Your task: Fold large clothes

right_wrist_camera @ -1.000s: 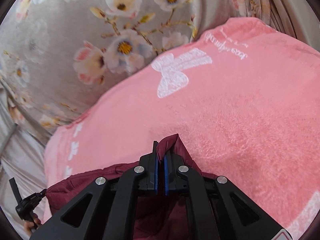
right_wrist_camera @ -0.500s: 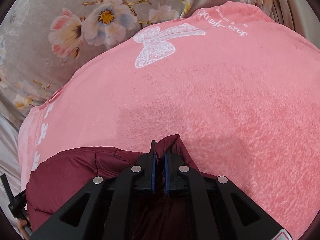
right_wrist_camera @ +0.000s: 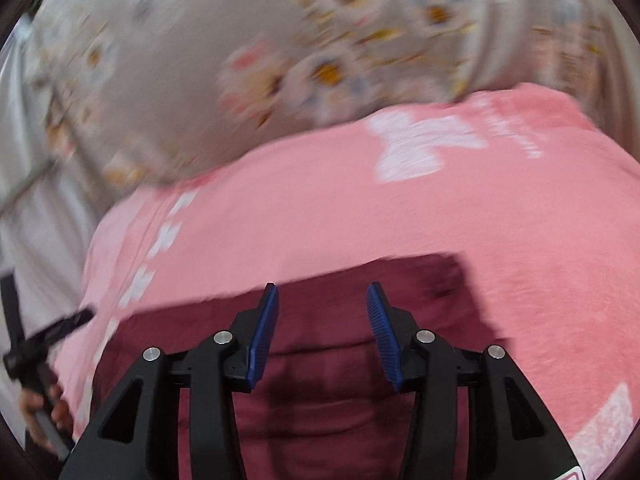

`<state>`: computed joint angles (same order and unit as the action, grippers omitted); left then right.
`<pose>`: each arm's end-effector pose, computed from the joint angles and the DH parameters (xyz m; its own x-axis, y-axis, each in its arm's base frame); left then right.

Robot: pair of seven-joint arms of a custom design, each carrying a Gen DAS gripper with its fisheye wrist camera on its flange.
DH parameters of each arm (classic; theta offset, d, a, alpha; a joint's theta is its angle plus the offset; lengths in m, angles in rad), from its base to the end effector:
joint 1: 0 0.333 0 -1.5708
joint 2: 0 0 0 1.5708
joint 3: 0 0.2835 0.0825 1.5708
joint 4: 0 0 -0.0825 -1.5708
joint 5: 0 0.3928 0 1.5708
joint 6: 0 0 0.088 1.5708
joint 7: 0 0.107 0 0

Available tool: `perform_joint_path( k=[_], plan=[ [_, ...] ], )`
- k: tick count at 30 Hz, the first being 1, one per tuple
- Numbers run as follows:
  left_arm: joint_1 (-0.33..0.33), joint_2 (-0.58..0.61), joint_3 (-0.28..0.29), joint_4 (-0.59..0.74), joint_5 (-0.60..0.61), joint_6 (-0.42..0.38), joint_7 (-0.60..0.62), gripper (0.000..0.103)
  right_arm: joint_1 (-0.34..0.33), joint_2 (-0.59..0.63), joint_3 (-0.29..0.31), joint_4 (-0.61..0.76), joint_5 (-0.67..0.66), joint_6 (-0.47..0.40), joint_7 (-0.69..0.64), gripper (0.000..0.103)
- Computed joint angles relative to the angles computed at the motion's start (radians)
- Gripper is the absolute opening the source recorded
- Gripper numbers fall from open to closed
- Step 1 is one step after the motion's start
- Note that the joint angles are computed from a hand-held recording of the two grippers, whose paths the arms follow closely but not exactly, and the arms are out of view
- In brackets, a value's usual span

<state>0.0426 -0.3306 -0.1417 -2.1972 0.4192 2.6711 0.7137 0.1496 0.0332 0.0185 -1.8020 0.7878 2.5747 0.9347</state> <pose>0.5196 -0.0712 0.5766 0.3479 -0.9176 0.1924 -0.5673 -0.3694 -0.7360 0.6216 0.0933 0.5661 0.4021 -0.8674 -0.2931 -0.6534 -0.0476 -0.7556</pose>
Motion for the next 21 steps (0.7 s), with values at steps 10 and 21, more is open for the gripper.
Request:
perform_joint_path(
  k=[10, 21],
  plan=[
    [-0.088, 0.144, 0.015, 0.084, -0.173, 0.007, 0.108, 0.039, 0.054, 0.244, 0.039, 0.265, -0.348, -0.217, 0.189, 0.004],
    [-0.078, 0.286, 0.015, 0.268, -0.192, -0.034, 0.151, 0.047, 0.069, 0.327, 0.048, 0.395, -0.374, -0.162, 0.235, 0.002]
  ],
)
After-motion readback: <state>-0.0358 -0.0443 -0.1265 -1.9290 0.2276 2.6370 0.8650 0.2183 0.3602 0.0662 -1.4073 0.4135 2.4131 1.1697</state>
